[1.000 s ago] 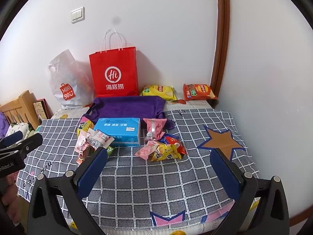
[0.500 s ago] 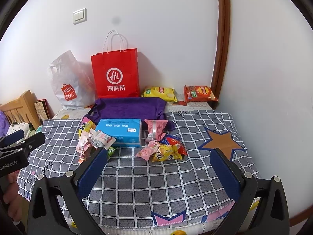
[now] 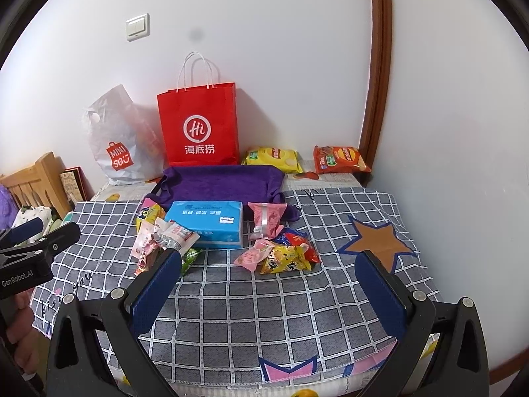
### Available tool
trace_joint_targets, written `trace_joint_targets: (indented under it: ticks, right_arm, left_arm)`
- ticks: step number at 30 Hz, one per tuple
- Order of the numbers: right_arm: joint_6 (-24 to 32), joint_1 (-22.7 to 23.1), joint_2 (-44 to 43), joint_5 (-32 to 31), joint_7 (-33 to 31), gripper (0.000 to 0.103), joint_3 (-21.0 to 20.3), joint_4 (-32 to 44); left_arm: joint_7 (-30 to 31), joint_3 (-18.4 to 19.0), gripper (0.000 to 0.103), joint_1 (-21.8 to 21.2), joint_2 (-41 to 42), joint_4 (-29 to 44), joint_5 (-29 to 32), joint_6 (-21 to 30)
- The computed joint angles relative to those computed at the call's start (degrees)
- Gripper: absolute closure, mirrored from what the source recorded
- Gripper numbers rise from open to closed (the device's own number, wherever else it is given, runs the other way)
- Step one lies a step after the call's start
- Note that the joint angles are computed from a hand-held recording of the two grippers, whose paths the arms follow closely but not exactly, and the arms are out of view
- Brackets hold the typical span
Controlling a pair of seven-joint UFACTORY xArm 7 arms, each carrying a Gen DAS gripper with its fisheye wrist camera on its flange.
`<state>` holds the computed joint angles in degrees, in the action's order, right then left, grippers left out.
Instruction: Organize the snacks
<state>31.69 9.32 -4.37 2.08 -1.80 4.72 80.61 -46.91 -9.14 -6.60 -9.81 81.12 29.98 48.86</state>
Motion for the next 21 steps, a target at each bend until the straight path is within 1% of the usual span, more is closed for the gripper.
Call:
trace_joint_targets:
  ticks: [21]
  right_arm:
    - [-0.88,0.43,0.24,0.20,-0.37,0.000,0.20,-0.37]
  left_arm:
    - [-1.17,-0.21,0.001,0.02,0.36,0.70,1.78,0.97]
